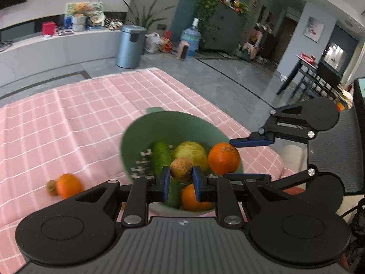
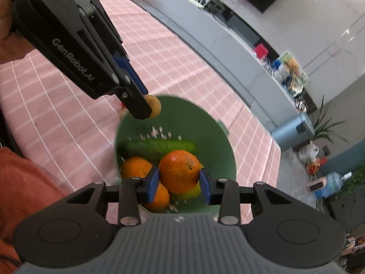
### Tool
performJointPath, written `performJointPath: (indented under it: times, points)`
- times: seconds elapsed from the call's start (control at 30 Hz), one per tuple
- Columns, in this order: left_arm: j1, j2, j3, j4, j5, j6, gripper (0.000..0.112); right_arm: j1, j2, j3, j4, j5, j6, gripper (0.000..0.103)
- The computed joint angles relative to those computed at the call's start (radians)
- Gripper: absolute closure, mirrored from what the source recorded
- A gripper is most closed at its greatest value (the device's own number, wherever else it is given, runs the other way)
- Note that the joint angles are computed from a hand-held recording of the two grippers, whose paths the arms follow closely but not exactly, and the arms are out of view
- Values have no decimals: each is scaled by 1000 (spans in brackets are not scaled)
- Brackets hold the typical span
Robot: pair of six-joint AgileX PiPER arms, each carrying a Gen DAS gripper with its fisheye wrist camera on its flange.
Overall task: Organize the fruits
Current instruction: 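Place the orange and kiwi into the colander with both grippers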
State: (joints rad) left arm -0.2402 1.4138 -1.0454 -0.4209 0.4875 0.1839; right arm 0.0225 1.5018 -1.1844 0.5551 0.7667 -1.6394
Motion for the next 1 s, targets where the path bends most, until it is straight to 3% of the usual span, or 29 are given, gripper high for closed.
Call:
performJointPath:
  times: [0.3,0.43,0.67,1.0]
  points:
    - [-49,195,-141,30,40,-3,89,26,142,-136,-156,32,87,68]
    - [-55,246,-183,48,63,-17,89,38,218,-244,-236,128,172,68]
    - [-64,299,-241,113,125,-69,89,58,310,-357,-309,217,249,68]
    - [-91,313,-263,180,150,-107,86,58,342,-401,-315,255,254,67]
